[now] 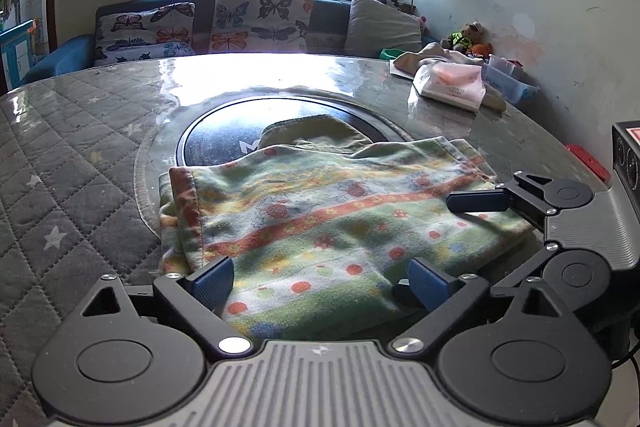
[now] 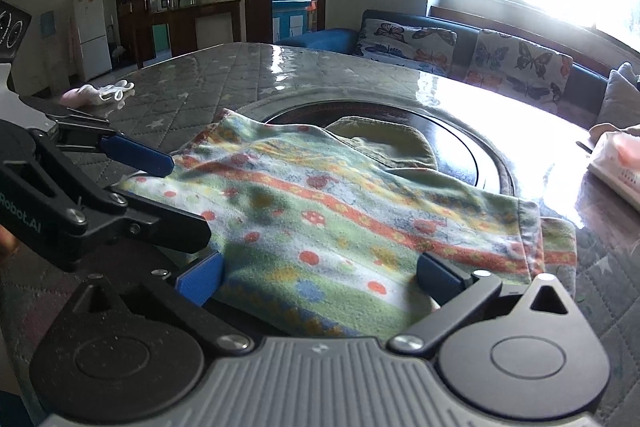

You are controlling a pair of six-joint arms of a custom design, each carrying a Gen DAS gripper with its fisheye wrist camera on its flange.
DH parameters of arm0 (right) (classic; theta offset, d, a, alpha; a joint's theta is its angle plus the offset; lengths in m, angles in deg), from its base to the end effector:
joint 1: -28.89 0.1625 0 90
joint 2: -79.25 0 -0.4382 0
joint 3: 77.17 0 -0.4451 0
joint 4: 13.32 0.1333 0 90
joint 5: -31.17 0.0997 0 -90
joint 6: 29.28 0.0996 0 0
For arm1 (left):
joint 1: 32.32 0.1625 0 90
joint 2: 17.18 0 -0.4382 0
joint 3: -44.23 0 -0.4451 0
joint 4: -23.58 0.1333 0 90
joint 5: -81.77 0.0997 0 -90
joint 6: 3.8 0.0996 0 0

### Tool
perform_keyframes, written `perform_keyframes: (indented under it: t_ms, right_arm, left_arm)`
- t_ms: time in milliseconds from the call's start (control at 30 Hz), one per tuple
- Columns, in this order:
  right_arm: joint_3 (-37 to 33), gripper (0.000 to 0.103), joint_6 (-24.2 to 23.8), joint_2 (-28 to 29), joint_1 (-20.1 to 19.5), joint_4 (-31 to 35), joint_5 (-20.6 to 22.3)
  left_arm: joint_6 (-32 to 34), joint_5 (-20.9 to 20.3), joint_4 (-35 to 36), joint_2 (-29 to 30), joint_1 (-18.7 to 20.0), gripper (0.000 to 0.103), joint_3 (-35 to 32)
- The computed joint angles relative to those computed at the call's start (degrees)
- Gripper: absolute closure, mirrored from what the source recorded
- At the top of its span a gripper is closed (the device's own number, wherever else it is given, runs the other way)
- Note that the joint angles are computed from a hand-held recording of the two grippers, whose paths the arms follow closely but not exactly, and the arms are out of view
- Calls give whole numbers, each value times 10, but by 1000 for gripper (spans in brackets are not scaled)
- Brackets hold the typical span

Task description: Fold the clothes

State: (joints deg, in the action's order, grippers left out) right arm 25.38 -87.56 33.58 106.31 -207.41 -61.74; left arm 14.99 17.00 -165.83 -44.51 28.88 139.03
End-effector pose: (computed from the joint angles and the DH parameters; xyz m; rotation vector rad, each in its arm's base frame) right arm -0.0251 -0.7015 0.1088 0.9425 -2.3079 0.8509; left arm -0.1794 -0.6912 -0.0712 0.9114 2.4865 -0.8050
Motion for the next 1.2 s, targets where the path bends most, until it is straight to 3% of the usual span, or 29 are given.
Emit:
perform_keyframes:
  t_ms: [567,900,1200]
  right_arm:
    - [28,0,-12,-18,-1,-42,-4]
    - [39,0,33,-40,-6,-57,-14]
    - [7,0,51,-9,2,-59,-38]
  left_arm:
    - [-18,-4,-25,-21,3,5,32]
    - [-26,-11,-45,-27,1,8,40]
    - [-27,-19,-35,-10,5,30,15]
